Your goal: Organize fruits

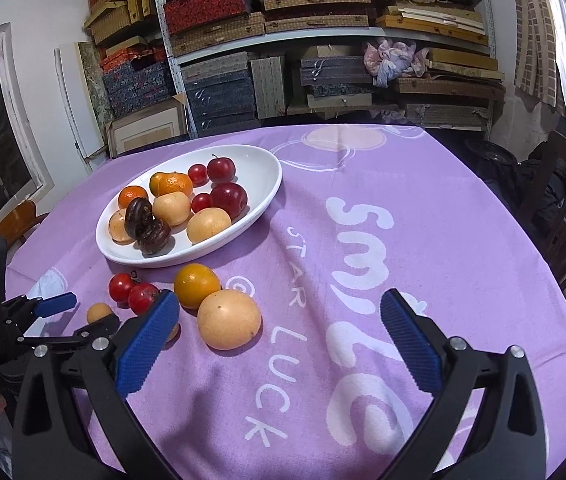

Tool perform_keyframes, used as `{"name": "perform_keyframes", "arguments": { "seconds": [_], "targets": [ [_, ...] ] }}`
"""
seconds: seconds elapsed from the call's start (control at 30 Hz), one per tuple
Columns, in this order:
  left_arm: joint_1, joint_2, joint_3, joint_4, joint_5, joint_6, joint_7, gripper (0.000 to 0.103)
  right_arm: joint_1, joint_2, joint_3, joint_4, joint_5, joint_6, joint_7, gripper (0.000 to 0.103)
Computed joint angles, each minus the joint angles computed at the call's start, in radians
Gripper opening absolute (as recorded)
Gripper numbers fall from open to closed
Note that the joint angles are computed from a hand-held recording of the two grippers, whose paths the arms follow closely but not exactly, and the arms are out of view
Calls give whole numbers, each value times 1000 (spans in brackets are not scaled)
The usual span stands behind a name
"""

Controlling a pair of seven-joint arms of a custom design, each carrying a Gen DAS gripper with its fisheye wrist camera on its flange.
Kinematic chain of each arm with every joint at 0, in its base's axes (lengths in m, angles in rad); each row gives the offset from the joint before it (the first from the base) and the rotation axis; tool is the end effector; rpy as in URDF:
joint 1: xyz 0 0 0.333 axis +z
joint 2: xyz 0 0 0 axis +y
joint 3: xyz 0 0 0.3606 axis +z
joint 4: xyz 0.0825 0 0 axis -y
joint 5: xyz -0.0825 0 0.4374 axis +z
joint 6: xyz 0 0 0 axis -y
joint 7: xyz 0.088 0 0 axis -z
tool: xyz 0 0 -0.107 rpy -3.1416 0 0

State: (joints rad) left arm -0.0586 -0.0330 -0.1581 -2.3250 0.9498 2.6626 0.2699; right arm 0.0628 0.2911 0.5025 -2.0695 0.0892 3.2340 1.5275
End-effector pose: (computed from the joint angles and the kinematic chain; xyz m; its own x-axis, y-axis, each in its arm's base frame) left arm 0.5480 -0.1449 0.3920 0.3241 -0.9420 -0.0870 -0.7631 -0.2060 -0.6126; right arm 0.5956 0.3382 0.4221 0.4832 -0.8591 -0.1686 -0.6052 -0.1886 -0.7734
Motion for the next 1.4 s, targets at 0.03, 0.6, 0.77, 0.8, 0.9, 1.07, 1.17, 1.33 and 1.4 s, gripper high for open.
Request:
{"name": "perform_keyframes", "arguments": {
  "seconds": [0.03, 0.6, 0.77, 0.8, 0.9, 1.07, 1.17, 1.33, 1.4],
  "targets": [
    [4, -11, 4, -12, 2, -2, -4, 80, -2, 1, 2, 0, -1, 0, -1, 99],
    [116, -125, -27, -154, 45, 227, -23, 61, 44, 3, -36, 5, -4, -8, -10, 99],
    [120, -99, -46, -130, 54, 246, -10, 52, 49, 4, -39, 5, 1, -10, -16, 99],
    [118, -95, -48, -125, 61, 242, -12, 52, 50, 4, -41, 5, 1, -8, -17, 99],
    [103, -81, -47, -111, 56, 230, 1, 52, 54, 5, -45, 6, 1, -11, -18, 99],
    [77, -65, -42, -89, 53, 182, 1, 49, 59, 5, -47, 6, 5, -10, -22, 99],
    [66, -62, -34, -84, 51, 168, -2, 30, 65, 4, -54, 6, 6, -11, -21, 99],
    [58, -59, -31, -79, 52, 154, 3, 28, 62, 6, -49, 6, 8, -13, -26, 99],
    [52, -56, -32, -74, 59, 137, 2, 28, 68, 9, -54, 7, 7, -12, -26, 99]
  ]
}}
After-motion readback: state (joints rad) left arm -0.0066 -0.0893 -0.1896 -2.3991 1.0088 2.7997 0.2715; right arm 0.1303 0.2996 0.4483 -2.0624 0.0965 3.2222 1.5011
